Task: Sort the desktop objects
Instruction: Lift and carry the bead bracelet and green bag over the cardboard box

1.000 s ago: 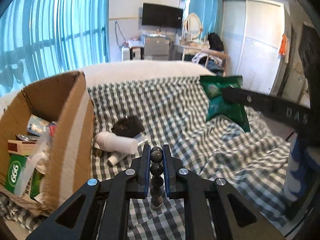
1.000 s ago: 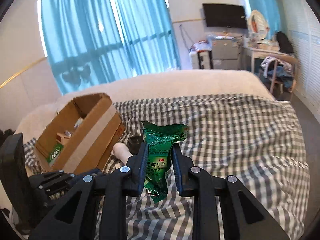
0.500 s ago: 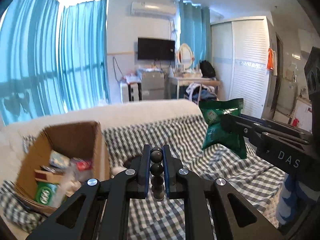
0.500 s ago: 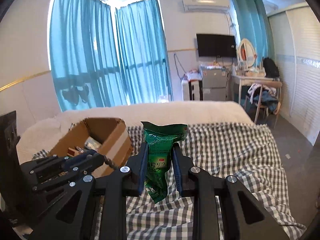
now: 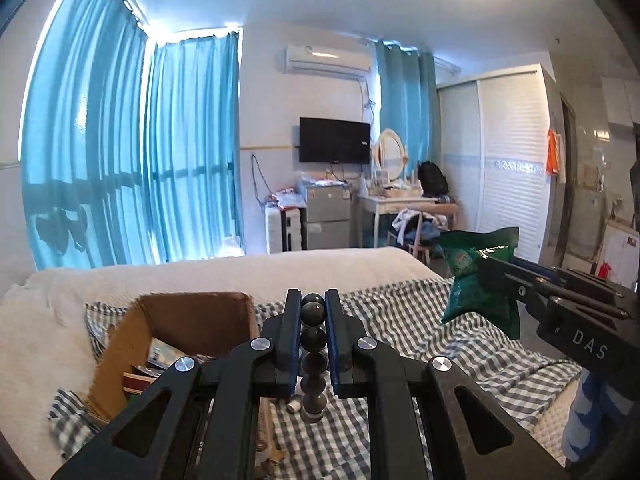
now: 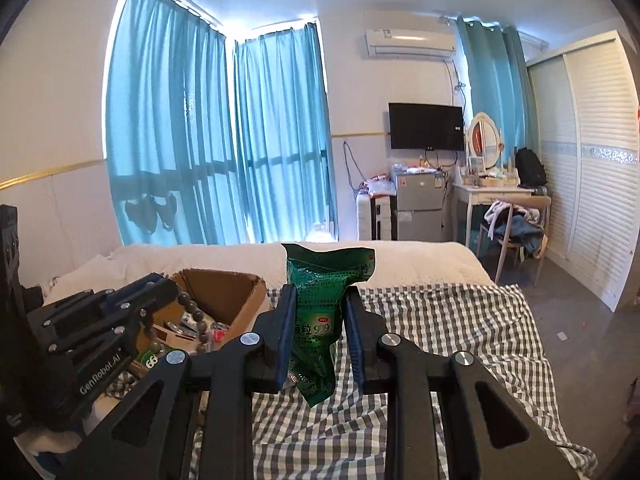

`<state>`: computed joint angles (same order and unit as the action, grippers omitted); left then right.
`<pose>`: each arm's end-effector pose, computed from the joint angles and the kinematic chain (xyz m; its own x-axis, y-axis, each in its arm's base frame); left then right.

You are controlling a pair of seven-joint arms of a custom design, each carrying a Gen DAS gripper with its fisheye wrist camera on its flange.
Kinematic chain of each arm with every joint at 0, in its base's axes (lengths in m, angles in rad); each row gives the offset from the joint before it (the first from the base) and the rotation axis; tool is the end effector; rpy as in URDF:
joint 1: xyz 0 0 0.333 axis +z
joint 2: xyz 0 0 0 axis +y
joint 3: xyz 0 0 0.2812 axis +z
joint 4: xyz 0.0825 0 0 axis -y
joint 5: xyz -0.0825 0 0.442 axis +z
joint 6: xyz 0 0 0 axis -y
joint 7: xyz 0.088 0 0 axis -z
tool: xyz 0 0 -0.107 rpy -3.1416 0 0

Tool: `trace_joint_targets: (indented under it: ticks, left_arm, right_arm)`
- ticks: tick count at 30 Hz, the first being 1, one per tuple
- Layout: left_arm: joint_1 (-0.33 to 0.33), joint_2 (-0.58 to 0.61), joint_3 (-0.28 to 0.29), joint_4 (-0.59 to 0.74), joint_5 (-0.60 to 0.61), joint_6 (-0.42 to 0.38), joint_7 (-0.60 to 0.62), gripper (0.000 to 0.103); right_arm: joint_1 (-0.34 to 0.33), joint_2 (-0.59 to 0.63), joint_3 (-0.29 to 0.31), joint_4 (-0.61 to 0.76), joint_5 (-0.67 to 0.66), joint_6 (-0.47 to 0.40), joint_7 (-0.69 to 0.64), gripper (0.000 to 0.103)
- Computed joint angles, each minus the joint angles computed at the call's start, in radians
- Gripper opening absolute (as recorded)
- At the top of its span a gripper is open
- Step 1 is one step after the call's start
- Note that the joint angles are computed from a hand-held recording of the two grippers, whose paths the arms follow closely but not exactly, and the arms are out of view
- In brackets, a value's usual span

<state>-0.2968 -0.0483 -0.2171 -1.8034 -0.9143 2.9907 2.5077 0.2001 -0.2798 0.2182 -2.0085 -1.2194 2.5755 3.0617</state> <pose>0.5867 -0.2701 0.6385 -0.5941 -0.8044 -0.0047 -0.2175 0.1662 -0.9618 0.5276 0.2652 0.6170 -0.1876 -0.9793 -0.0753 -0.2715 0.1254 -0.9542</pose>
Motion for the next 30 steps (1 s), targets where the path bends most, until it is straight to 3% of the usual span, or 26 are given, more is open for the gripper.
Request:
trace_joint_targets:
  ticks: [13,30]
  left_arm:
    - [0.040,0.007,0.028,0.030,-0.016,0.045,-0.006,0.011]
    - [0.133,0.089,0.026,0.101,0.149,0.038,-0.202,0.011]
  right_arm:
    - [0.060,0.130,0.001,0.158,-0.070,-0.025,0.016,0.023]
    - [0.215,0.411,-0.124,0.454,-0.088,0.051,-0.029,0.023]
